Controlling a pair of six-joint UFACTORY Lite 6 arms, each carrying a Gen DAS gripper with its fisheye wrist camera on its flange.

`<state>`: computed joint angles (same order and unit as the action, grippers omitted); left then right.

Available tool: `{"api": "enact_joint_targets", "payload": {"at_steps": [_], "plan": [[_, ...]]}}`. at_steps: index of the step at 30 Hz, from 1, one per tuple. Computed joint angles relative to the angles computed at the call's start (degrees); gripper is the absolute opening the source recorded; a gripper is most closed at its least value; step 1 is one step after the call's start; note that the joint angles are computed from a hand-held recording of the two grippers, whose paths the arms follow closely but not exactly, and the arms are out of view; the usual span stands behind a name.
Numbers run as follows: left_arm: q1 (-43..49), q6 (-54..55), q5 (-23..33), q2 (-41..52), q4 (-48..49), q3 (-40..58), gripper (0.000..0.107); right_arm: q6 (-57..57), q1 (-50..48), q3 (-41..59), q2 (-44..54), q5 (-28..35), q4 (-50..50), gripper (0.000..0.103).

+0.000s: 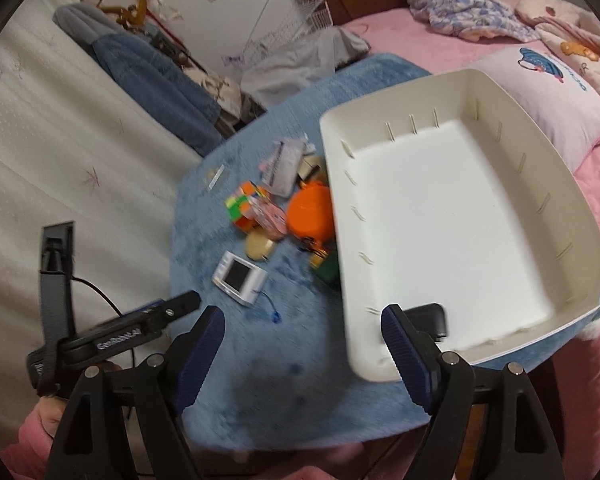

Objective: Organize rigid objects
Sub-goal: 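Move the left gripper to the white game device and close on it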

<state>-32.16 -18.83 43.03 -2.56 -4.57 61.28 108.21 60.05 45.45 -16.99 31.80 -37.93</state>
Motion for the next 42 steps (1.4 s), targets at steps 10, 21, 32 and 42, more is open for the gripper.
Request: {"api": "enact_joint_targets", "payload": {"at_steps": [10,21,32,42], "plan": [[7.4,15.9,2.0,7.5,-6.8,4.8,0.082,34.0,12.7,11.0,14.7,16.3,-20.1,0.081],[11.2,14.7,5.2,21.6,-9.4,13.1,0.082,38.9,14.1,21.7,32.4,21.3,-22.7,0.081],[13.9,11.1,8.7,31.7,-14.6,21.2,0.082,40.8,11.8,23.8,40.1,19.5,-24.5,0.081],[11.7,2.9,9.8,38.8,-11.3,26.6,0.083,39.4,10.4,26.4,45.1,18.5,-25.9,0.081]]}}
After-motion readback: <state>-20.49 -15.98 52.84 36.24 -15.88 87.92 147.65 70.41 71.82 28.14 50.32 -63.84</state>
